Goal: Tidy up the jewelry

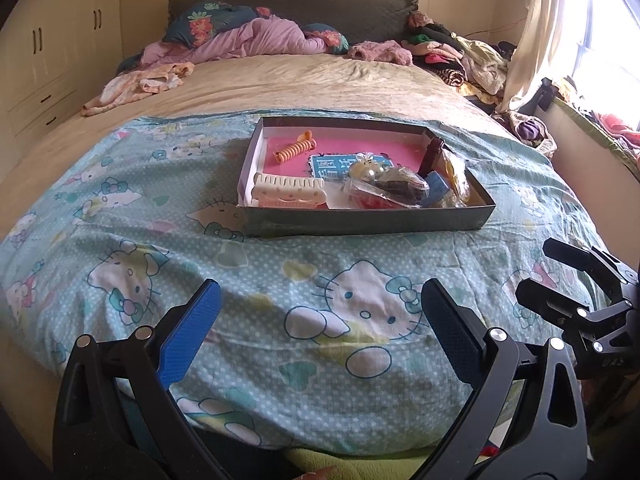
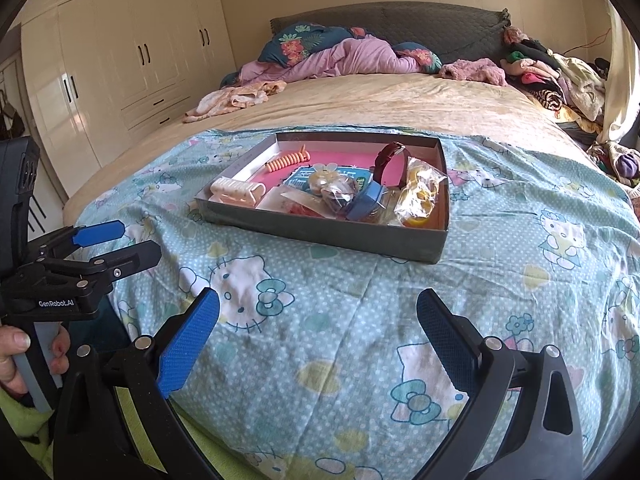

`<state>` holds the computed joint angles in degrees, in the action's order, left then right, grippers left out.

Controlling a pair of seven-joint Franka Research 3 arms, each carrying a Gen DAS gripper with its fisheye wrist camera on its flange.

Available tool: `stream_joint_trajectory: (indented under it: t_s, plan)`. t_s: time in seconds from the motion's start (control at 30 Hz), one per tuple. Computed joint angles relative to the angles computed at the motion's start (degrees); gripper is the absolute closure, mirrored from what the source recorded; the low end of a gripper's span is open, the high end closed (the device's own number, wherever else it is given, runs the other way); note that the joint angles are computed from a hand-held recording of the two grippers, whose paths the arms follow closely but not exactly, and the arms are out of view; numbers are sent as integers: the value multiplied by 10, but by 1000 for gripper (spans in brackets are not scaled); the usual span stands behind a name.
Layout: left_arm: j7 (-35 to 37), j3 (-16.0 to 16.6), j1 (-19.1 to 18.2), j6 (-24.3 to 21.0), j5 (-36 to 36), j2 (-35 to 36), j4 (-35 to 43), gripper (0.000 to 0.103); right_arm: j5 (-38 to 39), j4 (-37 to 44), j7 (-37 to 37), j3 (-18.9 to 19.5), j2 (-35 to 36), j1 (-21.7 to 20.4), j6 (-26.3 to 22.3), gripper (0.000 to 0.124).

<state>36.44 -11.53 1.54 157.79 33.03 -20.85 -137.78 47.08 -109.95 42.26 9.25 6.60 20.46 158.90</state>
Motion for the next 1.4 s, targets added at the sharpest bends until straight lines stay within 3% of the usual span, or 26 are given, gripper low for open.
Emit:
stream_joint_trajectory:
  t_s: [1.4]
  plan:
    - [-15,-3,0,-17,6,-19,-11,10,5,-4,-4,-3,-8,1,-1,26]
